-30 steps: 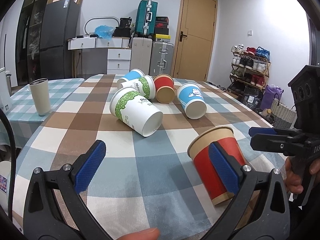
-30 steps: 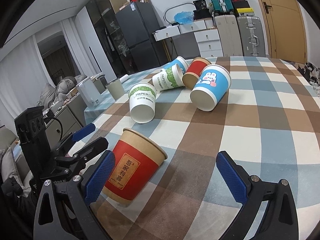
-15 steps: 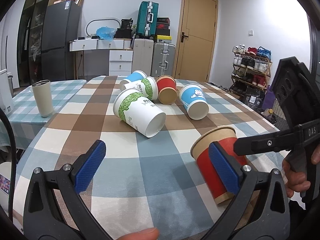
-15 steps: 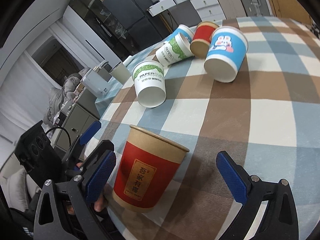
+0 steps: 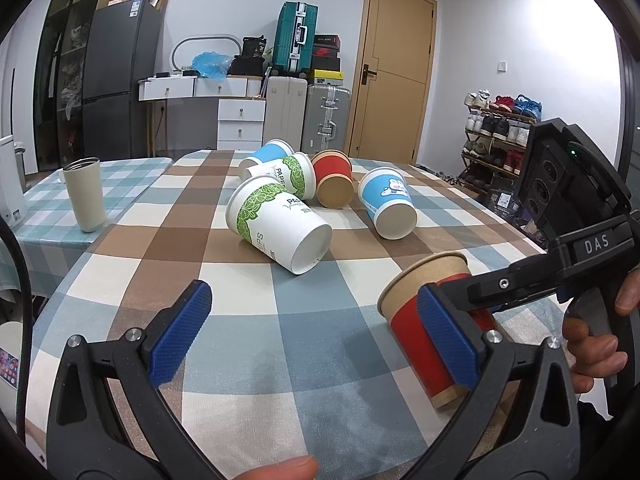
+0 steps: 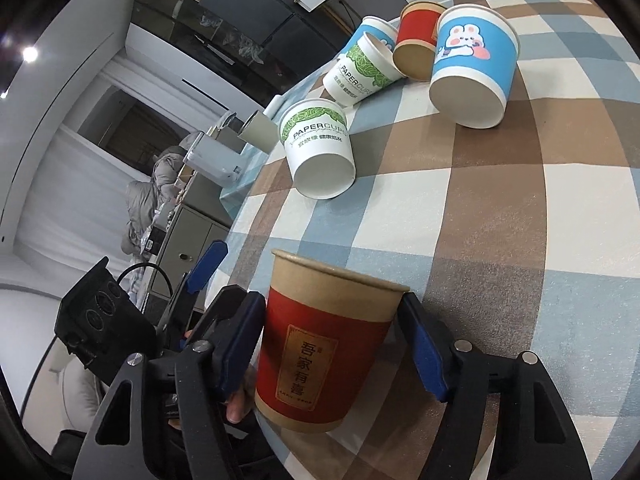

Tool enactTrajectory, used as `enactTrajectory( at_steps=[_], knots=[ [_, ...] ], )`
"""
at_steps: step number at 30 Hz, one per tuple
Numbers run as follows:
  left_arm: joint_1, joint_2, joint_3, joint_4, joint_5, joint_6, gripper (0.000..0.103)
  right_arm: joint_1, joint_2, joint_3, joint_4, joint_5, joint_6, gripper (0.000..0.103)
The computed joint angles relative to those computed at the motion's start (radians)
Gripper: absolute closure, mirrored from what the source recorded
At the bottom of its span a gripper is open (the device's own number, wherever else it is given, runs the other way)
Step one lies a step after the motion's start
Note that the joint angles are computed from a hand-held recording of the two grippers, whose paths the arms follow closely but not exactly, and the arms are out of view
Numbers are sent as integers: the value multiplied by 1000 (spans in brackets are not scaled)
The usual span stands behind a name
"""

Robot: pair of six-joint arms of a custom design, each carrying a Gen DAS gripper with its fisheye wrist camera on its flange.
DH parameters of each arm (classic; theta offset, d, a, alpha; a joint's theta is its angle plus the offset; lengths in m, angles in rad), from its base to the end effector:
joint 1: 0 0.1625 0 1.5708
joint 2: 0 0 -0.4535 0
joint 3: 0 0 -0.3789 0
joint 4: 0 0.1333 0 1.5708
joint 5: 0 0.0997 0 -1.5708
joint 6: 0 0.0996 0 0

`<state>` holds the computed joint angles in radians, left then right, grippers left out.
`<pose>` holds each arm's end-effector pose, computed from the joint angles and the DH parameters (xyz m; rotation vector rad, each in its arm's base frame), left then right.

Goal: Flip cup upright
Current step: 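Rotate the held red cup with the right tool until its rim faces up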

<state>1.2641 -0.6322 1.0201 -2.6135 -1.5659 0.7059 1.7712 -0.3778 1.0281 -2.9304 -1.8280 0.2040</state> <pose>-0.1310 -0.8568 0.2689 1.3828 2.4987 -0.9493 0.2773 -0.8227 0.0922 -0.1408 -2.8343 1.1019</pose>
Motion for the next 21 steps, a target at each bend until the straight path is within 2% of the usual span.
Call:
enactTrajectory(
  at_steps=[4,7,9,12,14,18,21],
  knots=[
    [0,0,0,0,0,1,1,10,0,9,-32,-26,-32,34],
    [0,0,0,1,0,0,1,27,5,14,-80,-89,-86,34],
    [0,-1,2,0,0,0,1,46,22,-3,-116,-164,-147,34],
    [0,-2,2,1,0,0,1,78,68,-53,-185,-297,-284,34],
    [0,-1,1,1,0,1,1,90,97,-88,-224,-351,-356,34],
    [0,-1,1,1,-1,0,1,100,152,-164,-287,-415,-456,34],
    [0,-1,1,0,-1,0,1,102,180,-213,-313,-433,-493,35]
  ],
)
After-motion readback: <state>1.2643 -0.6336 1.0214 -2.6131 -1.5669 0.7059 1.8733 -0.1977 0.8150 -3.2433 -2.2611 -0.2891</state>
